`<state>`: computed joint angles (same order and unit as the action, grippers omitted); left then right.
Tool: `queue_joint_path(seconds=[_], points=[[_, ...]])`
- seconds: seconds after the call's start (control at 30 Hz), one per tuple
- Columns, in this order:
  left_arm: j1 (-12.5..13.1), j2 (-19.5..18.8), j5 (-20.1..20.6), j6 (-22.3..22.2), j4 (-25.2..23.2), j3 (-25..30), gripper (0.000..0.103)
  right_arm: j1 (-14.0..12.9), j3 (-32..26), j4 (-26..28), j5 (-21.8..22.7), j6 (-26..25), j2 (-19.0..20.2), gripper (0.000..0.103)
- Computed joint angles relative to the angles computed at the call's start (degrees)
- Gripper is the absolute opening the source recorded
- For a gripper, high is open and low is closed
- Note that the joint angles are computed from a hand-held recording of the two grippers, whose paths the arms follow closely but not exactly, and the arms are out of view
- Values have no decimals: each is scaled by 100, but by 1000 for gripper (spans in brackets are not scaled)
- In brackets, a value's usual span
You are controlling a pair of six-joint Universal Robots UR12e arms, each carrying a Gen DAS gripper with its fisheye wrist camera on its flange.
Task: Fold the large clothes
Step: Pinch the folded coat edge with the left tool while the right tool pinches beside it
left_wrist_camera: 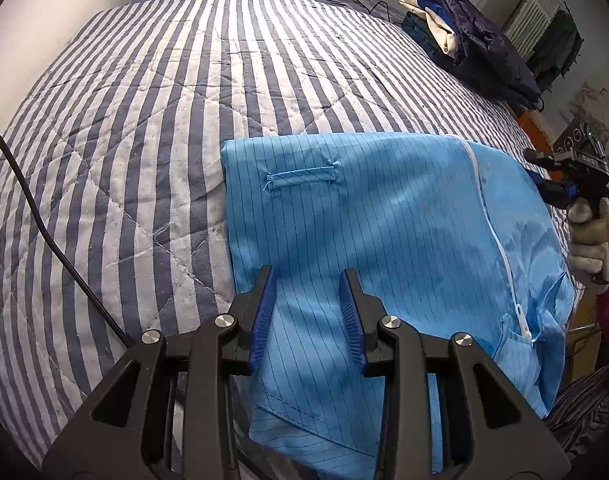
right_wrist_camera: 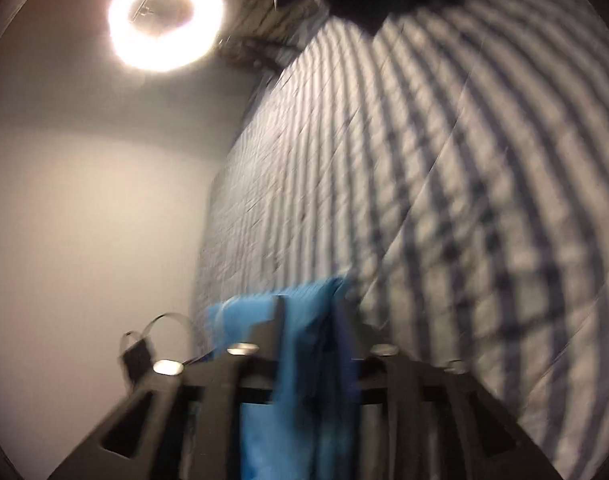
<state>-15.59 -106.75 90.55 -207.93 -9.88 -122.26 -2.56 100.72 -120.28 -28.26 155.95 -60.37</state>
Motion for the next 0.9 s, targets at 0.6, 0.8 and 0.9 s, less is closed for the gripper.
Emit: queue_joint_path(seconds=[0.6,0.8,0.9], points=[[66,92,-92,-107,117,-110,34,443,409,-3101,-2055,1657,-213,12],[335,370,-657,-1129,876,-678,56,212,775,-2218,-1595,762,-749,53],[550,375,-1282,-1708,1303,-976,57,187,1039,-1886,-1710,332,-927,56]])
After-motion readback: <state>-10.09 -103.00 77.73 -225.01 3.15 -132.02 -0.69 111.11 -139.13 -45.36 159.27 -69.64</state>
